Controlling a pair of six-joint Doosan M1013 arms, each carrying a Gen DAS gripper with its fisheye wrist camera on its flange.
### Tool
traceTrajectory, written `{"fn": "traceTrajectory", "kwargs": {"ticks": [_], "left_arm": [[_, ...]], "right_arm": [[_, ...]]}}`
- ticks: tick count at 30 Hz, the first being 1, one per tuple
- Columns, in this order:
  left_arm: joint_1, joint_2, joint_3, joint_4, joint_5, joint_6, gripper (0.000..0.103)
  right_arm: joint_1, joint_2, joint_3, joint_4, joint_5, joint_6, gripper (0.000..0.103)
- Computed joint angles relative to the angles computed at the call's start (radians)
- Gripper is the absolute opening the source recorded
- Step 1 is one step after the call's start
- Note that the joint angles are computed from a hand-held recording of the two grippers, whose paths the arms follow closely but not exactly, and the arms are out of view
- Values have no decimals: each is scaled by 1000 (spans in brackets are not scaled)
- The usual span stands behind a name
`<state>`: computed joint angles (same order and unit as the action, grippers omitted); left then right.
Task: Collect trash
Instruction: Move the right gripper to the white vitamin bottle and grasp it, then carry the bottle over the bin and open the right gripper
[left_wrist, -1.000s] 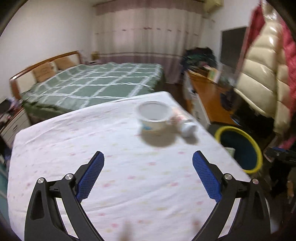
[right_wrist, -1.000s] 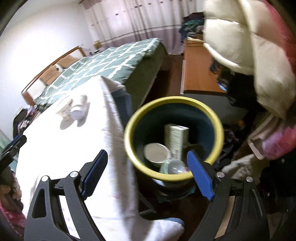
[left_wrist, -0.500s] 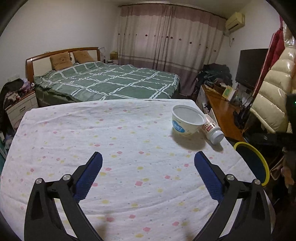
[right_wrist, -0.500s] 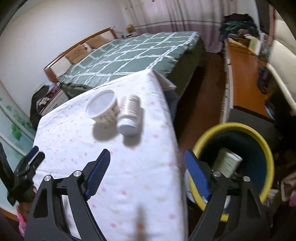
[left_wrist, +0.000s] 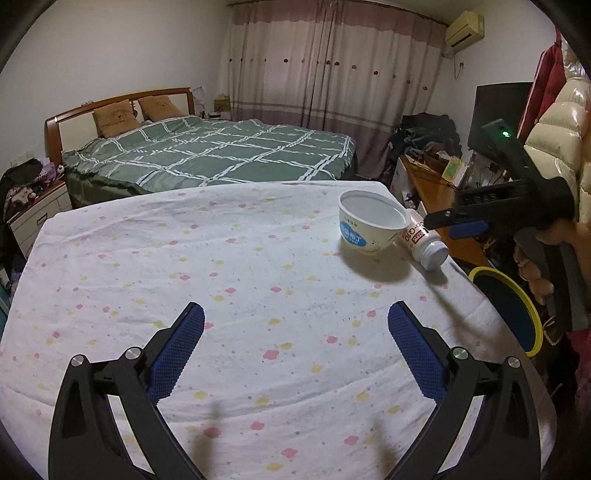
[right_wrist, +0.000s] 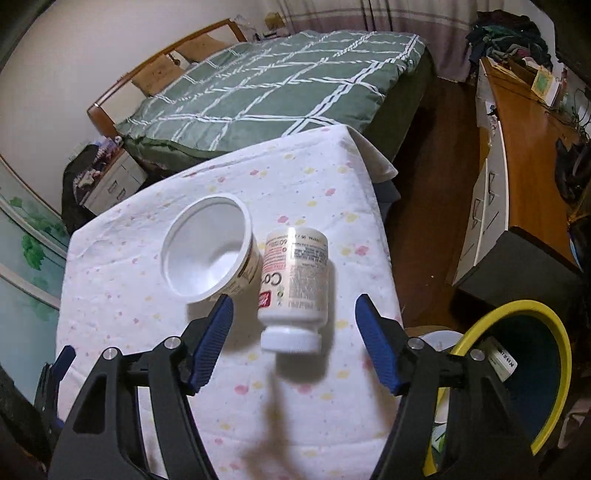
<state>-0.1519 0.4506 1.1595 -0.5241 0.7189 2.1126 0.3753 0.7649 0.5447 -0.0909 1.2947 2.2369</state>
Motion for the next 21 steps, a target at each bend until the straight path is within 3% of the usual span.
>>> {"fn": "traceTrajectory", "kwargs": {"ticks": [17,21], "left_arm": [[-1,5,-4,-4,12,3,98],[-1,6,-4,-11,10,9,98]], "right_arm": [[-7,118,-183,18,139,-17,53],[-8,136,-214,20,163,-19,46]]}}
